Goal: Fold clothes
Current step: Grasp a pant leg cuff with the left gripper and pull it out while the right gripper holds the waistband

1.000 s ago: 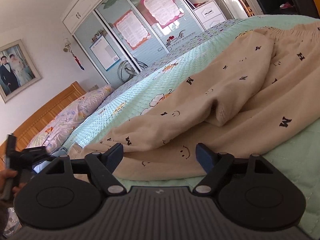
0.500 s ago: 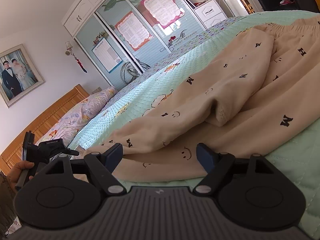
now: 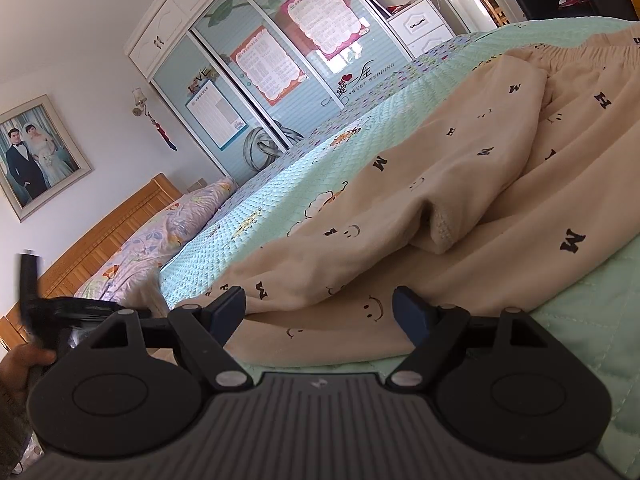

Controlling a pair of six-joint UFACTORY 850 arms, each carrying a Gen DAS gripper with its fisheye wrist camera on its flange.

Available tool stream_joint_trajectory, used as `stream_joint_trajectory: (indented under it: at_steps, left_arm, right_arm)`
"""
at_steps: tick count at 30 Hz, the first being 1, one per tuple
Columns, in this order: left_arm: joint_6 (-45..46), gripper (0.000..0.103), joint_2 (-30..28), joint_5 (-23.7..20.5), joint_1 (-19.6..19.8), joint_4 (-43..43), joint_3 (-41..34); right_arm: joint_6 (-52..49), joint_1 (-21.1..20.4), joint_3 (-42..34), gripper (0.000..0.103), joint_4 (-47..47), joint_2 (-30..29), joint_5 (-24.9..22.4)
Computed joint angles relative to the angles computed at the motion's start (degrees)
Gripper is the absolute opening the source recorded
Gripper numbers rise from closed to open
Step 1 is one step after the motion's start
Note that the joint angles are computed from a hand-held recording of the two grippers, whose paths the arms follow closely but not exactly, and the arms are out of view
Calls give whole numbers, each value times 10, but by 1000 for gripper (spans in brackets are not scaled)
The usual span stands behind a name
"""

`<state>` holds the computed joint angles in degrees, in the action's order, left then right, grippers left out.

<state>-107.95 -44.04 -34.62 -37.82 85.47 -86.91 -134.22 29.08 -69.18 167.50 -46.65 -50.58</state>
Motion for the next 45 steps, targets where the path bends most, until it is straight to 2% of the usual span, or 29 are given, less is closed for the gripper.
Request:
stream_joint_trajectory:
  at_steps: [2,5,7,10,12,14,16,18,21,23,28,30,32,35,39,42,45]
  left_arm:
    - [18,14,-1,-62,-33,85,3]
    - [75,14,-15,-145,-71,161,-11]
    - [109,14,-25,-164,-86,177,-25]
    - [234,20,-51,-96,-96,101,-68]
    - [323,35,-70,-44,-99,16,-96]
    - [383,37,-82,-14,-102,-53,-107]
    - [376,43,-82,-13,-109,-56,-100]
    - [343,68,-70,-5,-114,-36,-78]
    - [287,78,-39,31,-114,-9,-36]
    - [256,78,-17,68,-107,-2,-10]
    - [42,78,20,71,-95,131,31]
    - [44,79,10,36,-92,124,16]
    - [92,79,-6,26,-83,63,-10]
    - [107,79,-11,84,-59,-11,-23]
    - [100,79,-15,159,-41,-32,-19]
    - [82,79,-16,225,-29,-15,-13]
    - [109,86,-26,277,-18,-51,-24]
  right_arm:
    - [0,0,0,82,0,0,0]
    - [0,0,-1,82,1,-1,-2]
    - [2,0,-1,82,1,-2,-4]
    - [4,-1,-1,82,-2,-2,-6]
    - [5,-2,-1,82,-3,-3,-8]
    - [6,-2,-1,82,-3,-3,-9]
    - [8,-3,-1,82,-5,-3,-10]
    - [9,-3,-2,82,-6,-4,-11]
    - [11,-4,-2,82,-8,-5,-13]
    - [13,-6,-1,82,-9,-5,-15]
    - [15,-7,-1,82,-12,-5,-18]
    - [15,-7,-1,82,-11,-5,-18]
    - [15,-7,0,82,-12,-5,-20]
    - [16,-7,0,82,-12,-5,-20]
    - [15,-7,1,82,-11,-4,-21]
    - [17,-7,1,82,-13,-4,-23]
    - [17,-8,0,82,-14,-4,-23]
